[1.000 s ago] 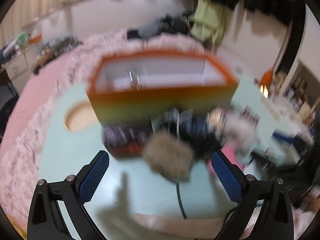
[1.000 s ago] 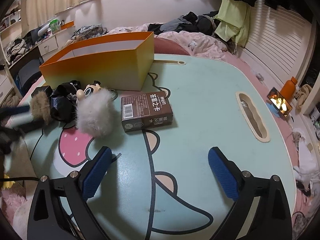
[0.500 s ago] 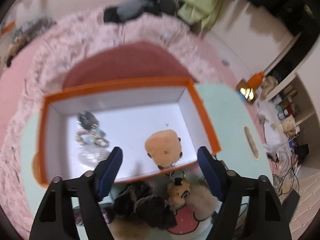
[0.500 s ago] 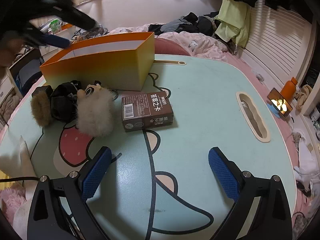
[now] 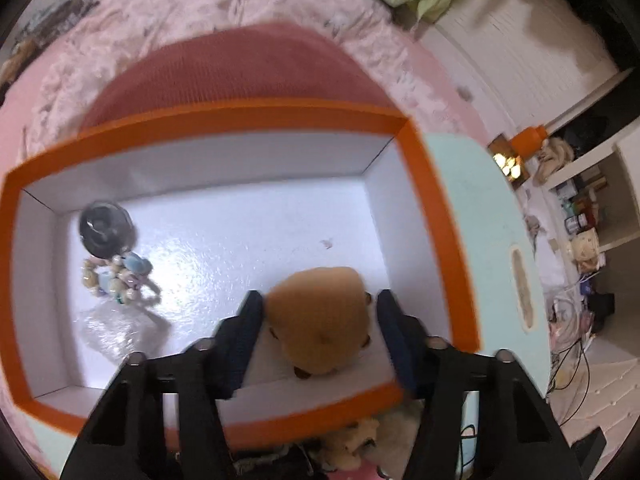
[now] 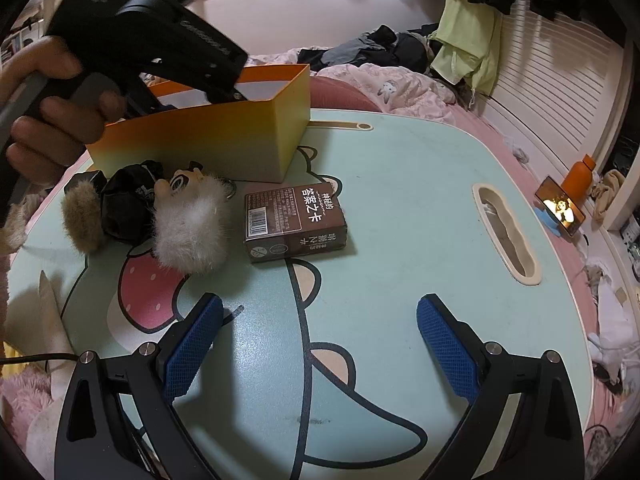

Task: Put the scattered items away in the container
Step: 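Lift the peach plush out and set it on the table, open left tool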

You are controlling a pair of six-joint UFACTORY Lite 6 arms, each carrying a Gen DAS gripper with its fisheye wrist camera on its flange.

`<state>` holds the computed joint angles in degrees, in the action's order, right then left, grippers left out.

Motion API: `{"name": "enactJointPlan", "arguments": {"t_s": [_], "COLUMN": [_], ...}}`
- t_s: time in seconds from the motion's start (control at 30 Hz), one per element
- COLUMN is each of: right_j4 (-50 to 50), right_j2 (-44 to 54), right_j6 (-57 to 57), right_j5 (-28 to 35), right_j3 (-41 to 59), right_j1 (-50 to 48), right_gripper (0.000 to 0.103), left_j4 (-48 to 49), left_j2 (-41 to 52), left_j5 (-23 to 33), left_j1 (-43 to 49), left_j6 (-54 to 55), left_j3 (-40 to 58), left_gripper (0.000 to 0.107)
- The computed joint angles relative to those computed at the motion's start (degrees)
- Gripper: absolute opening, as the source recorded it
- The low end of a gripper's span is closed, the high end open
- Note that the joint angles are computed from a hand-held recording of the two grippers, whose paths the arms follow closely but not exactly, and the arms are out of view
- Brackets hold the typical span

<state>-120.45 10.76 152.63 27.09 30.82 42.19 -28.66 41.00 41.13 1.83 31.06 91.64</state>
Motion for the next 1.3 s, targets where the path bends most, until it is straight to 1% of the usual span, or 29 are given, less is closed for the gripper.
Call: {"name": "enactJointPlan", "arguments": {"t_s": [0.03,0.1,0.2,0.3,0.33,0.4,0.47,0.6,0.67,0.73,0.8,0.87,0.93,1.03,1.13,1.17,1.23,1.27,1.3], "right_j4": [-0.1,-0.1,-0.1,0.0,-0.3,0.0,0.1,-0.1,-0.1,0.0,0.3,1.3,1.6,1.4,0.9,0.9,0.8,0.8,0.8], "right_j2": [0.0,0.0,0.1,0.0,0.0,0.1,0.1,0.1,0.0,0.0,0.2,0.7,1.2,1.5,1.6,1.6,1.5,1.4,1.5], "right_j6": [0.0,0.1,0.2,0.1,0.3,0.3,0.2,0.4,0.4,0.4,0.3,-0.4,-0.8,-1.0,-0.7,-0.7,-0.7,-0.6,-0.6], "right_j5": [0.0,0.0,0.1,0.1,0.1,0.2,0.2,0.2,0.3,0.2,0.3,0.2,0.1,-0.2,-0.4,-0.3,-0.4,-0.3,-0.3], "right_j3": [0.0,-0.1,0.0,-0.1,-0.1,-0.1,-0.1,-0.2,-0.2,-0.3,-0.1,0.6,1.3,1.7,1.8,1.8,1.7,1.6,1.7], "right_j1": [0.0,0.0,0.1,0.1,0.0,0.3,0.3,0.3,0.3,0.3,0.5,0.9,0.9,0.6,0.3,0.3,0.3,0.3,0.3], "right_gripper": [0.097,0.097,0.097,0.097,0.097,0.097,0.097,0.097,0.097,0.097,0.098,0.098,0.098,0.098,0.098,0.098,0.098,0.098,0.099], "left_j4": [-1.2,-1.8,-6.0,-12.0,-14.4,-19.7,-23.9,-28.3,-28.2,-25.5,-22.6,-22.0,-24.9,-28.1,-31.7,-33.7,-37.2,-38.7,-39.2], "left_j2": [-0.2,-0.3,-1.8,-7.9,-10.6,-17.2,-24.4,-36.4,-40.7,-42.1,-43.1,-42.9,-41.2,-35.7,-34.2,-34.8,-36.4,-37.8,-40.3], "left_j5": [-0.9,-1.2,-1.5,-3.9,-3.9,-2.4,0.3,5.0,6.8,8.3,8.2,5.3,0.9,-1.0,-0.7,-1.0,-1.3,-0.9,-0.4], "left_j1": [0.0,0.0,1.3,3.0,3.9,6.2,9.2,16.2,20.0,22.2,22.9,22.9,22.4,22.0,22.3,22.4,23.3,23.9,24.7], "left_j6": [1.4,2.2,6.3,13.1,15.8,21.7,27.3,37.6,42.8,46.3,49.8,53.1,56.8,58.7,61.8,62.9,66.3,68.0,68.9], "left_j3": [-0.5,-0.6,-2.3,-7.6,-9.5,-14.0,-19.1,-30.2,-36.4,-40.2,-45.3,-49.6,-52.5,-51.6,-51.6,-52.2,-53.7,-54.6,-56.7], "left_gripper": [0.046,0.042,0.041,0.041,0.041,0.041,0.041,0.041,0.041,0.041,0.041,0.041,0.041,0.041,0.045,0.049,0.059,0.070,0.078]}}
